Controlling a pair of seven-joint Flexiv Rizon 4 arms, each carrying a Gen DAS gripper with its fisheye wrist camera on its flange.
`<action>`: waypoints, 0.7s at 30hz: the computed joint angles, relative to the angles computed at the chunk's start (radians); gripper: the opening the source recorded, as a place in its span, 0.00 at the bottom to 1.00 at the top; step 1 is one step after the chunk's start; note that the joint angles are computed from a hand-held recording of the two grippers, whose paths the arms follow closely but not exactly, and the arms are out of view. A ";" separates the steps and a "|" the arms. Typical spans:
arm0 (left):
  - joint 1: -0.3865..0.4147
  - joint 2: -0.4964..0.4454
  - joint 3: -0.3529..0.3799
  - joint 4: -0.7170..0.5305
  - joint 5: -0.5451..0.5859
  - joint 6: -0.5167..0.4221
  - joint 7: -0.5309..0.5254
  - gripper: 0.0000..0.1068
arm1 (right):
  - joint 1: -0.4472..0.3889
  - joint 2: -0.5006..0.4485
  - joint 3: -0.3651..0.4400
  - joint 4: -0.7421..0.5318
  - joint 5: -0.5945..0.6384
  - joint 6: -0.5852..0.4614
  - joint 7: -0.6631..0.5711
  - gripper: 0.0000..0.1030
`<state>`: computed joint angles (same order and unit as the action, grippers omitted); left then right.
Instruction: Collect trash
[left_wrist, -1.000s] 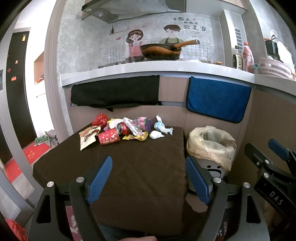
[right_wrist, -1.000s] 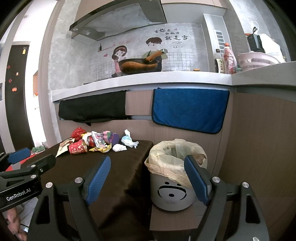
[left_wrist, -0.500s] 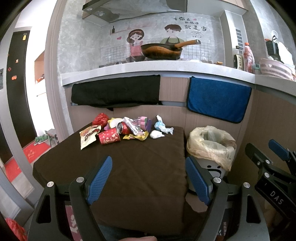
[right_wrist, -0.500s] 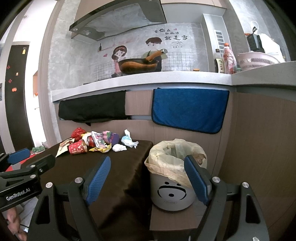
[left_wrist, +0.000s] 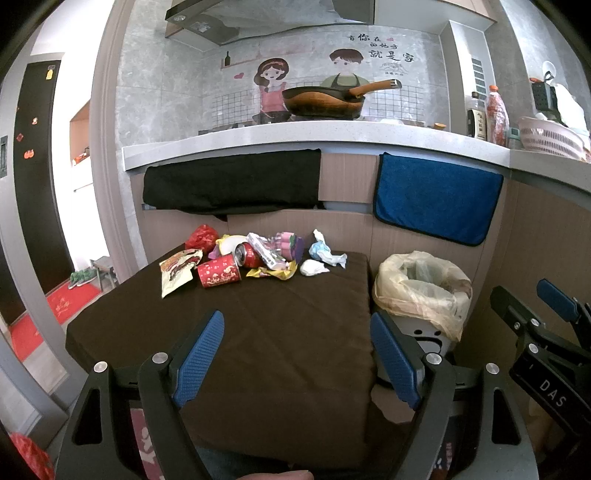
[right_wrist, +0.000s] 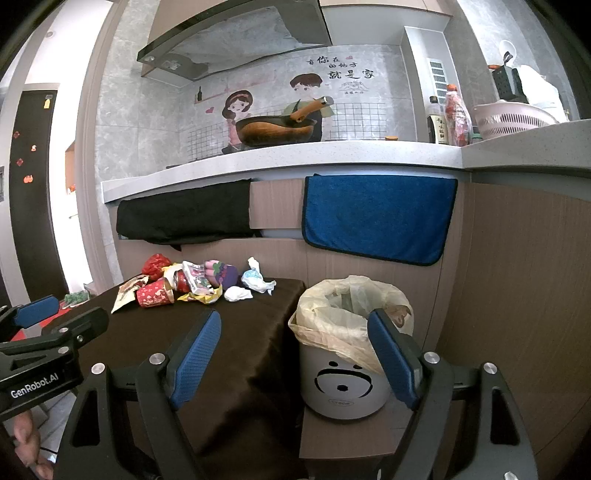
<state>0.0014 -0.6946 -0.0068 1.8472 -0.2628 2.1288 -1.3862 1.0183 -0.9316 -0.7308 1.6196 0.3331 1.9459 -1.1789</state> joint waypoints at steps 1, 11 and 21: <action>-0.001 0.000 0.000 0.000 0.000 0.000 0.000 0.76 | 0.001 0.001 -0.001 0.000 0.000 -0.001 -0.001 0.77; 0.000 0.001 0.003 0.004 -0.003 -0.005 -0.002 0.76 | -0.004 0.000 0.004 -0.001 -0.002 -0.002 0.002 0.77; 0.191 -0.027 -0.133 -0.099 0.153 -0.152 -0.038 0.75 | -0.100 -0.028 0.064 -0.121 -0.095 -0.068 0.034 0.77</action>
<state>0.1919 -0.7212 -0.1396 1.7481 -0.1097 1.9767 -1.4240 0.9184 -0.9596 -0.6664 1.4984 0.2382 1.8780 -1.1452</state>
